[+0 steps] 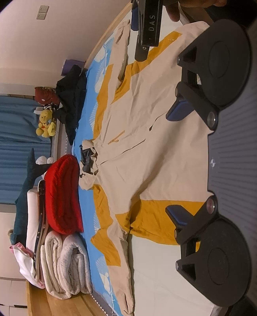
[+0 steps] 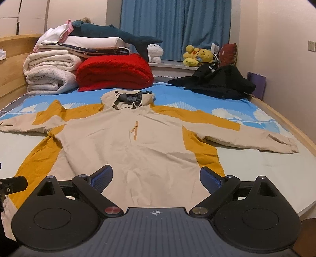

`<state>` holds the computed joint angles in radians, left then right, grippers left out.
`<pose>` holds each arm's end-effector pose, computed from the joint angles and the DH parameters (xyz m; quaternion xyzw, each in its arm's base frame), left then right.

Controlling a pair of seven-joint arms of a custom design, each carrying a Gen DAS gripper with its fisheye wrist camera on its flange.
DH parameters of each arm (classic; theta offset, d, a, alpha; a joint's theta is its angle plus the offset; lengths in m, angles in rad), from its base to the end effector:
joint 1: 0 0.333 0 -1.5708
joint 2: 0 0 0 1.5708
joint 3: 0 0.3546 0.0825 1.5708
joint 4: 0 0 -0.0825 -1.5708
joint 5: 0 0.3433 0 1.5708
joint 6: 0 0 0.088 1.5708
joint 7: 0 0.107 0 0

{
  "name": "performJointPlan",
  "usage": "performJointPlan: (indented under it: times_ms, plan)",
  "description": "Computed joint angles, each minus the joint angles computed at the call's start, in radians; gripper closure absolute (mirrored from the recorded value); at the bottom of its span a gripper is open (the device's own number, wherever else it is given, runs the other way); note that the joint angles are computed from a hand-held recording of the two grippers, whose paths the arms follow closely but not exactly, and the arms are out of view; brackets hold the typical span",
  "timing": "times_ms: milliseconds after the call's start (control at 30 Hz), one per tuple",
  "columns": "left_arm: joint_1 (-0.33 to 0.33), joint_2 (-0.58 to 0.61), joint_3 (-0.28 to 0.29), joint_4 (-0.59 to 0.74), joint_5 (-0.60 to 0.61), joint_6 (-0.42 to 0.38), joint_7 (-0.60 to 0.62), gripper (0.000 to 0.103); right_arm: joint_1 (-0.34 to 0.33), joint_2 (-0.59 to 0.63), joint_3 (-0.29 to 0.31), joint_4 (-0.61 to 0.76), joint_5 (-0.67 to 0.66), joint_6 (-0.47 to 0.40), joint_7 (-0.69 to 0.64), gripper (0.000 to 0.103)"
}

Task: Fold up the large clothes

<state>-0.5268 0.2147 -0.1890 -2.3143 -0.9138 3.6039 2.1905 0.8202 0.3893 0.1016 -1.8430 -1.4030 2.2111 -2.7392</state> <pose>0.4589 -0.2585 0.4245 -0.5377 0.7101 -0.3672 0.2681 0.4156 0.4815 0.3968 -0.5737 0.6495 -0.3946 0.3054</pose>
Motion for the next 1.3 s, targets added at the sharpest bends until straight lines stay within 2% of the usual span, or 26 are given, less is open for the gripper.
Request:
performJointPlan:
  times_ms: [167, 233, 300, 367, 467, 567, 667, 767, 800, 833, 867, 900, 933, 967, 1000, 1067, 1100, 1167, 1200, 1267, 1300]
  plan:
    - [-0.01, 0.006, 0.008, 0.01, -0.023, 0.006, 0.013, 0.02, -0.004, -0.002, -0.001, -0.004, -0.017, 0.02, 0.022, 0.013]
    - [0.005, 0.004, -0.001, 0.005, 0.003, 0.018, -0.003, 0.026, 0.001, 0.0, -0.003, 0.001, -0.026, 0.007, 0.015, 0.014]
    - [0.037, 0.002, -0.014, -0.004, 0.073, 0.045, -0.037, 0.043, 0.01, -0.001, -0.008, 0.002, -0.048, -0.023, 0.025, 0.018]
    - [0.064, 0.002, -0.018, -0.004, 0.139, 0.068, -0.056, 0.056, 0.013, -0.009, -0.012, -0.002, -0.075, -0.045, 0.051, 0.024]
    - [0.141, -0.006, -0.029, 0.009, 0.292, 0.05, -0.111, 0.063, 0.002, -0.03, -0.016, -0.016, -0.126, -0.066, 0.105, 0.032]
    - [0.21, 0.006, -0.025, 0.059, 0.423, 0.013, -0.146, 0.063, -0.025, -0.053, -0.017, -0.022, -0.179, -0.066, 0.129, 0.033]
    - [0.364, 0.042, -0.073, 0.129, 0.651, -0.055, -0.253, 0.063, -0.076, -0.069, -0.02, -0.015, -0.21, -0.015, 0.109, 0.032]
    - [0.541, 0.111, -0.162, 0.217, 0.85, -0.156, -0.334, 0.063, -0.126, -0.065, -0.029, 0.0, -0.216, 0.029, 0.067, 0.032]
    - [0.581, 0.136, -0.184, 0.246, 0.878, -0.198, -0.345, 0.063, -0.142, -0.057, -0.034, 0.007, -0.208, 0.042, 0.053, 0.033]
    - [0.593, 0.161, -0.179, 0.275, 0.875, -0.244, -0.349, 0.063, -0.159, -0.048, -0.04, 0.012, -0.192, 0.049, 0.036, 0.033]
    - [0.571, 0.185, -0.14, 0.313, 0.844, -0.315, -0.358, 0.063, -0.172, -0.038, -0.045, 0.016, -0.171, 0.052, 0.027, 0.033]
    - [0.525, 0.201, -0.075, 0.362, 0.806, -0.424, -0.38, 0.063, -0.185, -0.028, -0.051, 0.019, -0.145, 0.057, 0.02, 0.034]
    - [0.476, 0.229, -0.001, 0.431, 0.8, -0.564, -0.451, 0.063, -0.205, -0.017, -0.055, 0.017, -0.103, 0.078, 0.008, 0.036]
    - [0.455, 0.255, 0.038, 0.493, 0.749, -0.683, -0.479, 0.063, -0.224, -0.006, -0.056, 0.02, -0.044, 0.095, -0.029, 0.046]
    - [0.464, 0.281, 0.042, 0.542, 0.715, -0.758, -0.505, 0.063, -0.242, 0.008, -0.056, 0.027, 0.036, 0.107, -0.071, 0.05]
    - [0.479, 0.32, 0.041, 0.613, 0.677, -0.856, -0.527, 0.06, -0.293, 0.025, -0.059, 0.019, 0.184, 0.19, -0.102, 0.05]
    - [0.475, 0.339, 0.052, 0.648, 0.682, -0.905, -0.536, 0.058, -0.321, 0.03, -0.061, 0.003, 0.25, 0.256, -0.102, 0.052]
    - [0.45, 0.368, 0.092, 0.699, 0.721, -1.003, -0.577, 0.057, -0.366, 0.049, -0.053, -0.01, 0.388, 0.331, -0.164, 0.052]
    - [0.44, 0.385, 0.108, 0.73, 0.742, -1.052, -0.604, 0.057, -0.376, 0.068, -0.045, 0.0, 0.447, 0.344, -0.208, 0.052]
    - [0.456, 0.397, 0.09, 0.742, 0.734, -1.08, -0.597, 0.058, -0.375, 0.095, -0.039, 0.029, 0.532, 0.304, -0.301, 0.052]
    - [0.467, 0.4, 0.076, 0.746, 0.725, -1.087, -0.58, 0.067, -0.371, 0.107, -0.042, 0.043, 0.563, 0.281, -0.337, 0.052]
